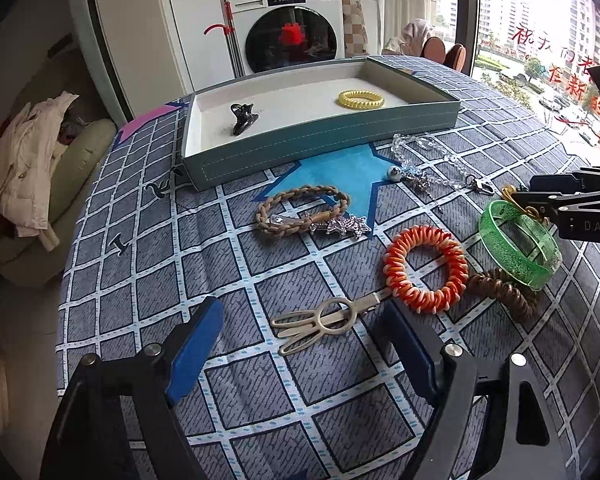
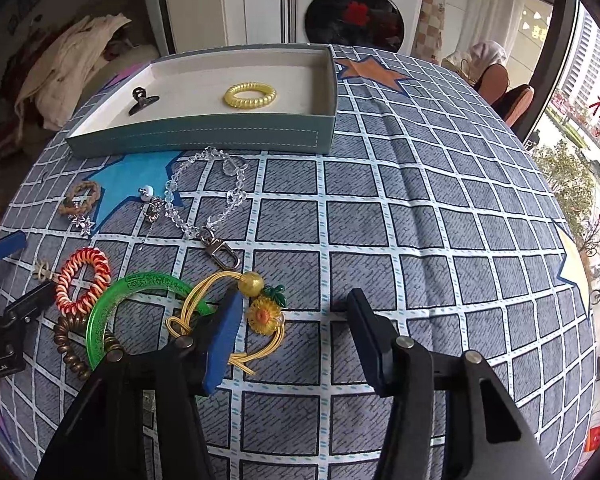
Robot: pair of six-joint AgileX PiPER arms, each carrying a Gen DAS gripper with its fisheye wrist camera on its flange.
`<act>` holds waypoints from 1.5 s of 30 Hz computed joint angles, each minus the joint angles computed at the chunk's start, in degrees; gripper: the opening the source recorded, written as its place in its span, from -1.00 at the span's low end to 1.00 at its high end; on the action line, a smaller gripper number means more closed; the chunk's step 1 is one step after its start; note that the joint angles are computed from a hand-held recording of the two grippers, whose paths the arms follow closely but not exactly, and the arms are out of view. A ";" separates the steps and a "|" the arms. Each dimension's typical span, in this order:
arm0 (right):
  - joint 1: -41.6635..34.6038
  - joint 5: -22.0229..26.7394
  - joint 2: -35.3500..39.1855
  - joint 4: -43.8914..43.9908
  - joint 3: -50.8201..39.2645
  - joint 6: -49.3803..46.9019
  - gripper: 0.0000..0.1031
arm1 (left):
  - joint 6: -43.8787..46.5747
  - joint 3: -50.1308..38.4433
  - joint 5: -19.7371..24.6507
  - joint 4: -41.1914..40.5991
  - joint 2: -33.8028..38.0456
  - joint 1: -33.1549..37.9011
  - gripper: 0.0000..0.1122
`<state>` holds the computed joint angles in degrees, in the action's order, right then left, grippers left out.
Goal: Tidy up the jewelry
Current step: 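Grasp the beige key-shaped clip with the left tool while the right tool grasps the pineapple cord hair tie, then carry both items over the tray and open the right tool to drop the cord tie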
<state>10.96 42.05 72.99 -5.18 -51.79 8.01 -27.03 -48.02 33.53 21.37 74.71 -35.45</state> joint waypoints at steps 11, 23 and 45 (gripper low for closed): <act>2.11 1.48 0.22 1.34 -1.08 -2.04 -0.49 | 10.55 -0.28 -0.53 -10.53 -0.69 1.67 0.30; 1.77 1.34 -1.74 1.38 0.20 1.20 -0.61 | 10.81 -0.73 -0.35 -11.05 -1.14 1.97 -0.47; -1.60 4.01 -4.36 9.89 -6.15 -4.06 -0.61 | 25.23 -3.37 2.48 -30.65 -5.37 14.04 -0.56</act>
<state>9.36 46.06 68.62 4.71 -57.94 3.95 -1.80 -51.39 36.02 -9.27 69.34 -21.41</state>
